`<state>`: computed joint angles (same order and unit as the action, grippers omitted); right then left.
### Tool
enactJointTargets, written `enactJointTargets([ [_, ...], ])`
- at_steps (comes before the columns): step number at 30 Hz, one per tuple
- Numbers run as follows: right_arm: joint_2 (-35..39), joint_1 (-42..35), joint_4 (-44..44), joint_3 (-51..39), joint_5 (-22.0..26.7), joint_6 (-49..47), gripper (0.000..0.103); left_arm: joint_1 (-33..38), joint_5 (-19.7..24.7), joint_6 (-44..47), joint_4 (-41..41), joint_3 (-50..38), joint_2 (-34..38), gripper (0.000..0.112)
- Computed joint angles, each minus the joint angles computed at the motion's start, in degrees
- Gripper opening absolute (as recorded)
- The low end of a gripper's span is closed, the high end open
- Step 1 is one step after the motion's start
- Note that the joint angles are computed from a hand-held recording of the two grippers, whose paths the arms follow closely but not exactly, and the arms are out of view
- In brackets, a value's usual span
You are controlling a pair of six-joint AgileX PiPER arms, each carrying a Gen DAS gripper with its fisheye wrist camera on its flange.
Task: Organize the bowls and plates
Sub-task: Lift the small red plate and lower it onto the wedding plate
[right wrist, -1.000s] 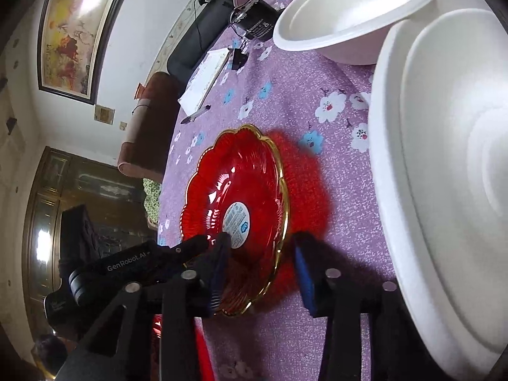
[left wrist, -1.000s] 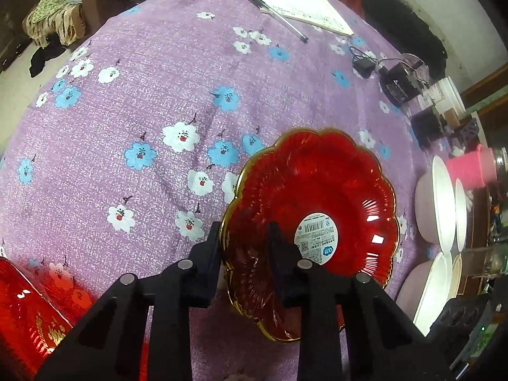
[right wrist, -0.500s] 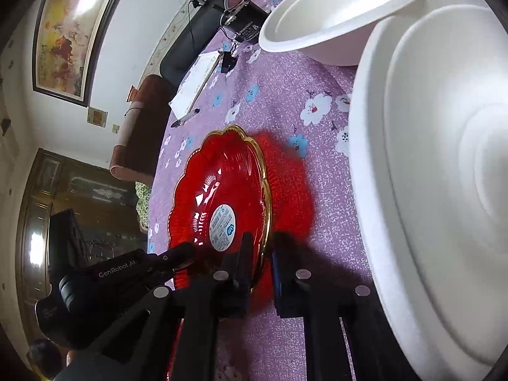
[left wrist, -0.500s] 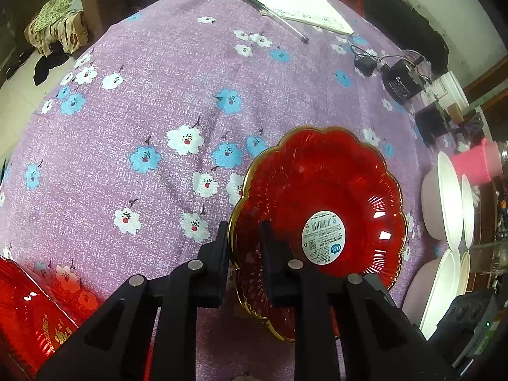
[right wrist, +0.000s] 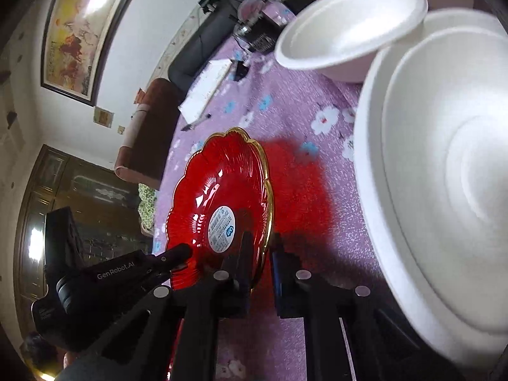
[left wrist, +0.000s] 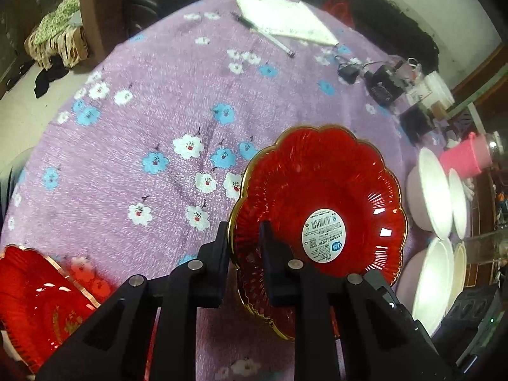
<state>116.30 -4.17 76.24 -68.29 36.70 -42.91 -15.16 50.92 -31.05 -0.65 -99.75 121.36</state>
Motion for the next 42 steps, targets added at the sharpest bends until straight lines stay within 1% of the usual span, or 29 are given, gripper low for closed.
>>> enactJointTargets([
  [5,-5.25,-0.06,4.96,5.01,0.16,-6.05,0.009,-0.9,-2.91,-0.6,2.24,7.13,-7.81,0.016],
  [11,-14.33,0.13,10.38,14.32,0.51,-14.44,0.009,-2.17,-7.25,-1.85,4.29,17.83,-17.45,0.015],
  [15,-18.96,-0.05,9.2,18.47,2.1,-14.94,0.01,-1.4,-10.91,-0.77,2.63,27.16,-25.0,0.015],
  [17,-21.73,0.56,8.65,20.7,2.56,-15.12,0.01,-1.34,-11.77,-1.65,3.63,31.41,-28.83,0.015],
  [19,-24.19,1.94,7.69,22.35,2.33,-14.64,0.01,-1.09,-12.23,-3.54,6.32,36.05,-33.33,0.016],
  [23,-28.37,7.16,6.2,24.38,2.05,-13.9,0.01,1.73,-12.59,-4.55,8.45,44.58,-42.32,0.016],
  [25,-29.1,10.67,5.42,24.28,1.21,-12.75,0.01,3.29,-12.77,-5.32,10.01,48.37,-46.09,0.016],
  [28,-28.42,16.33,3.51,23.33,-0.55,-10.63,0.009,6.04,-13.16,-4.89,11.31,53.11,-49.82,0.016],
  [31,-26.61,21.76,1.79,22.21,-3.15,-8.41,0.009,8.73,-14.6,-4.28,12.09,57.29,-51.04,0.016],
  [34,-23.96,26.71,-0.82,20.57,-6.25,-5.01,0.009,11.6,-16.45,-2.57,11.74,59.45,-50.22,0.016],
  [39,-19.46,31.68,-6.17,17.54,-10.0,-0.21,0.009,15.36,-19.42,-0.72,12.67,61.07,-47.39,0.018],
  [42,-17.36,33.85,-9.36,15.67,-11.94,3.29,0.009,16.93,-20.45,0.64,12.58,61.39,-45.74,0.019],
])
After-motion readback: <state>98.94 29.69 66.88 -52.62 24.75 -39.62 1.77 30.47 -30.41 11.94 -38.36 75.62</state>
